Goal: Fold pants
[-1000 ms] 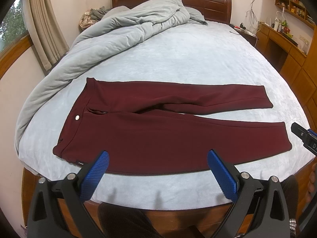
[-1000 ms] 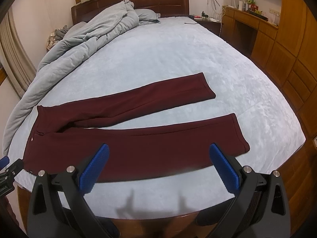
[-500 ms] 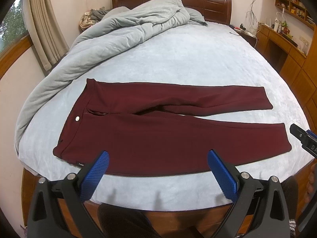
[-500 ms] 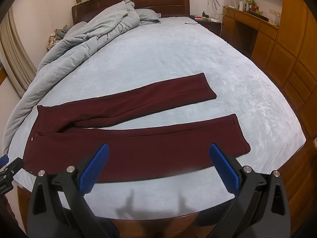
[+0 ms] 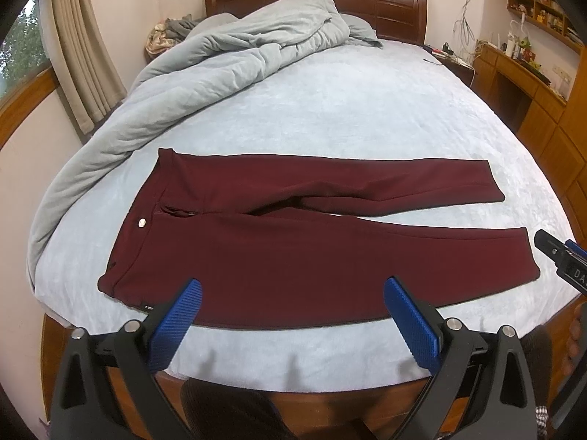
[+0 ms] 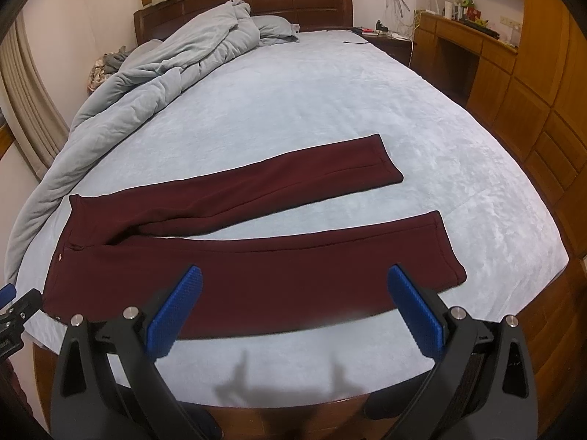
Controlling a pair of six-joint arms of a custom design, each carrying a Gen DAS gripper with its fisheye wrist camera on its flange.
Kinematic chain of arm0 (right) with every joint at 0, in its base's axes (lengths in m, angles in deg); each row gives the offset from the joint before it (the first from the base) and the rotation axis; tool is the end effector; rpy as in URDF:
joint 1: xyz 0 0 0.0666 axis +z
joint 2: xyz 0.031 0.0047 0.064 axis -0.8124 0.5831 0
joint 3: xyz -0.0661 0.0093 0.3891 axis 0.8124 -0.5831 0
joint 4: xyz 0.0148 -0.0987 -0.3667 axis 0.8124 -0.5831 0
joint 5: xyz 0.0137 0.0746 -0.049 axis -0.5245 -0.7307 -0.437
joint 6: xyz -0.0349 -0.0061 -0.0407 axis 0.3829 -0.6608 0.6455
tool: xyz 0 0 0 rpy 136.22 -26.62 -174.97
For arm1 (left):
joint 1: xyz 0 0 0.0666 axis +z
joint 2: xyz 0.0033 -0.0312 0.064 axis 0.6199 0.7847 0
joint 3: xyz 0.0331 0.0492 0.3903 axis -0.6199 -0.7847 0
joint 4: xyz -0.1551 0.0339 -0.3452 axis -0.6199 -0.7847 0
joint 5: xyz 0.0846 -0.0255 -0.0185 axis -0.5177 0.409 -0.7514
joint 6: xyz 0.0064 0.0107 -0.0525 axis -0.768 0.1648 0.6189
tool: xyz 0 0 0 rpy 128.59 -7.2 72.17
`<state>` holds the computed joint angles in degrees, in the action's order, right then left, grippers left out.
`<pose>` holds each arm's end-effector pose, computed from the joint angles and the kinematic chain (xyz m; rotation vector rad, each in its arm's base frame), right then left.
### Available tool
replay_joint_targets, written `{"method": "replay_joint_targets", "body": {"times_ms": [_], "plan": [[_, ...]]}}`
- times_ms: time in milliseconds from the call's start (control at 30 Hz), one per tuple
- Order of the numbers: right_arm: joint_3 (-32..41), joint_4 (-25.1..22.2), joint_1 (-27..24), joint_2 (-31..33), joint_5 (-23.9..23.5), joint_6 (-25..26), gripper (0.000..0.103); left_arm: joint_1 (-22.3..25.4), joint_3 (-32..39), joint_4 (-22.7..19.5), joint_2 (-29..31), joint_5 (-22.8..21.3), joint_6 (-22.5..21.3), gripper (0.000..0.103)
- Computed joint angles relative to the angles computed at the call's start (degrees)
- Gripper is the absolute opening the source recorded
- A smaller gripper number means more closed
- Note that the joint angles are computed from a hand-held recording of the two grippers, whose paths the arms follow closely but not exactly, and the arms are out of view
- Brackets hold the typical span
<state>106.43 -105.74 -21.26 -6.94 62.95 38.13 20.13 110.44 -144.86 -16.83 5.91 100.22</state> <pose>0.3153 0.1910 0.5029 0.1154 2.4783 0.0607 0.3082 -0.0923 0.5054 -0.0849 2.5493 0.0856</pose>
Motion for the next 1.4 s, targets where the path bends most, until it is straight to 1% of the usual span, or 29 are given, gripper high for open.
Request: {"method": "replay_joint_targets", "body": {"times_ms": [67,133,267,300,333,400,433,467,500,567,633,700,767,800,867,900,967,1033,1067,1133,1167,1200,1233,1267,1300,1333,1400], "plan": [[-0.1,0.7,-0.9,0.2,-0.4,1.2,0.101,0.2,0.3,0.3,0.7,0.3,-0.4,0.099],[0.0,2.4,-3.0,0.6,-1.6,3.6,0.101,0.4,0.9,0.9,2.0,0.9,-0.6,0.099],[0.8,5.3,-9.9,2.7,-5.2,9.1,0.101,0.8,3.0,3.6,6.3,2.7,-0.1,0.099],[1.6,6.6,-12.7,4.3,-7.2,11.9,0.101,1.1,3.5,4.7,7.4,3.9,0.2,0.099],[2.4,7.0,-14.5,5.7,-7.7,13.8,0.101,1.4,4.4,6.0,9.3,5.1,0.8,0.099],[4.5,8.4,-18.2,9.3,-8.5,18.6,0.101,1.5,5.7,8.2,12.2,5.7,1.5,0.099],[6.1,9.0,-20.1,11.8,-8.9,21.0,0.101,1.5,6.8,9.6,14.3,5.9,1.6,0.099],[8.2,8.9,-22.1,14.8,-10.5,23.0,0.101,1.5,7.7,10.6,16.0,6.7,1.1,0.099],[9.9,8.7,-23.7,17.1,-11.8,24.1,0.101,1.7,9.0,11.6,17.9,8.3,0.3,0.099],[15.5,7.3,-27.6,24.0,-17.5,26.3,0.101,1.8,12.9,11.5,22.9,10.6,-0.4,0.099],[20.8,4.7,-29.6,29.8,-20.4,28.0,0.1,1.5,17.0,11.3,27.7,10.7,-0.8,0.099],[27.7,0.7,-31.3,36.9,-22.6,30.3,0.1,1.3,21.8,9.8,33.0,10.9,-1.8,0.099],[32.3,-1.9,-31.8,41.2,-22.6,31.7,0.1,1.2,25.4,8.6,36.8,11.9,-2.5,0.099],[35.2,-3.1,-32.4,44.0,-23.8,32.5,0.1,1.3,26.9,8.2,38.4,12.7,-2.7,0.099],[38.6,-4.9,-33.5,47.2,-27.5,32.7,0.1,1.7,29.2,8.6,41.1,15.7,-2.4,0.099],[40.1,-5.8,-33.8,48.5,-28.5,32.8,0.1,1.9,29.9,9.2,42.0,17.4,-2.3,0.099],[42.5,-6.6,-34.1,50.6,-28.6,32.9,0.1,2.2,32.0,9.4,44.2,19.8,-2.5,0.099],[45.7,-8.4,-34.6,53.3,-29.8,33.7,0.1,2.4,33.9,9.5,46.1,21.0,-3.0,0.099],[46.8,-9.0,-34.7,54.2,-30.3,34.0,0.1,2.3,35.1,8.9,47.1,21.0,-3.3,0.099],[48.0,-9.2,-35.0,55.4,-31.5,34.9,0.099,2.2,37.1,7.9,48.8,21.3,-4.4,0.099],[47.7,-8.8,-34.8,55.2,-31.7,35.8,0.097,2.1,37.7,7.6,49.4,21.5,-4.7,0.099],[47.3,-8.6,-34.6,55.0,-31.6,37.7,0.079,2.0,38.3,7.4,49.8,21.5,-5.0,0.099],[47.3,-9.3,-34.3,54.9,-31.9,40.8,0.057,1.8,39.5,7.0,50.7,21.9,-5.8,0.099],[47.2,-9.7,-34.2,54.6,-32.5,42.6,0.051,1.8,40.6,6.4,51.5,22.3,-6.9,0.099],[46.6,-9.0,-33.9,54.0,-31.3,43.6,0.03,1.7,41.6,5.9,52.2,22.5,-7.7,0.099],[46.4,-9.3,-33.8,53.7,-31.4,45.0,0.025,1.7,42.6,5.3,53.0,23.2,-9.5,0.099],[45.0,-8.6,-34.3,51.8,-33.9,46.4,0.025,1.7,44.3,4.2,54.3,24.0,-13.0,0.099]]}}
